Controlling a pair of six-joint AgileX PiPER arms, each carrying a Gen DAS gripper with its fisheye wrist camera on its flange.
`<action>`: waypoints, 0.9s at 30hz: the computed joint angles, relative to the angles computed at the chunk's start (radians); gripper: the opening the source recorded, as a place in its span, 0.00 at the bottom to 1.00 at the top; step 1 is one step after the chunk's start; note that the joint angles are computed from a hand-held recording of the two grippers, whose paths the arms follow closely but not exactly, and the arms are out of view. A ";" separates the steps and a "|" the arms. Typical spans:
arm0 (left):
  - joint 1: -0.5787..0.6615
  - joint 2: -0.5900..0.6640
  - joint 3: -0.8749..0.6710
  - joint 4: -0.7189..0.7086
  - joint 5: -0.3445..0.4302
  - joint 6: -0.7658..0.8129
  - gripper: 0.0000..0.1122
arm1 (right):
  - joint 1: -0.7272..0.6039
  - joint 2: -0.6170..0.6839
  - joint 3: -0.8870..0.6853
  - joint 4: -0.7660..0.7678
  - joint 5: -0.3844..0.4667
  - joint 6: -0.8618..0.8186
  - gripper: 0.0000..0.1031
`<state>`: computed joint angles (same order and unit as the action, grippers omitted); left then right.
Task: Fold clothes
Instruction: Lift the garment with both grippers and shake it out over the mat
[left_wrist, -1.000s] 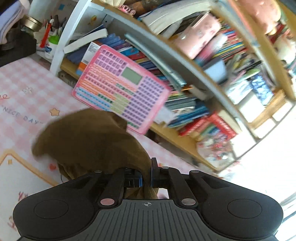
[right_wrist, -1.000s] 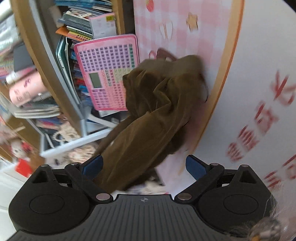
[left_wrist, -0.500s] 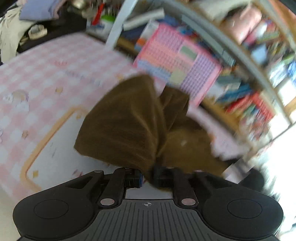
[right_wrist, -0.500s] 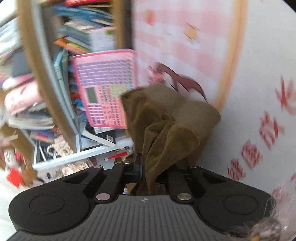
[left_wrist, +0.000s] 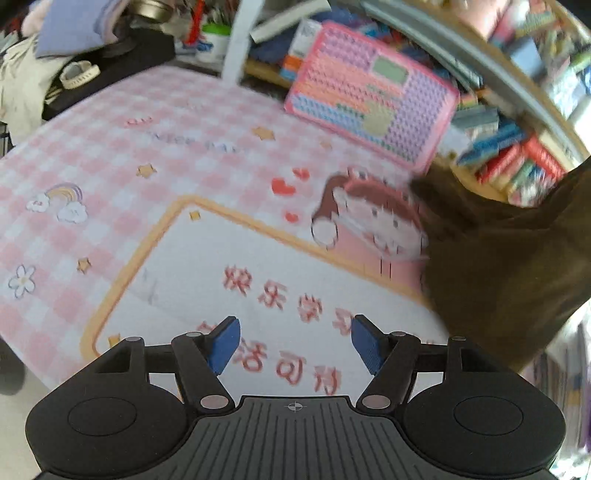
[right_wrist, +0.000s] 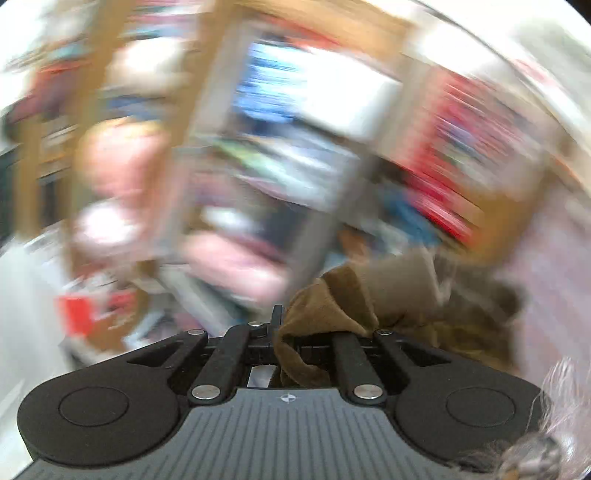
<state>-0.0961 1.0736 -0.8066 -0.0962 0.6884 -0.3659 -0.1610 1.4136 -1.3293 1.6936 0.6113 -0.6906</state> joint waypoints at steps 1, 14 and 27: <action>0.026 -0.011 0.008 -0.025 -0.014 0.028 0.61 | 0.033 0.014 -0.068 -0.050 0.023 -0.012 0.05; 0.597 0.038 0.029 -0.511 0.103 0.681 0.61 | 0.739 0.428 -0.141 -1.036 0.039 0.702 0.05; 0.939 0.244 -0.132 -0.665 0.264 1.063 0.61 | 0.967 0.666 -0.396 -1.216 0.101 0.914 0.06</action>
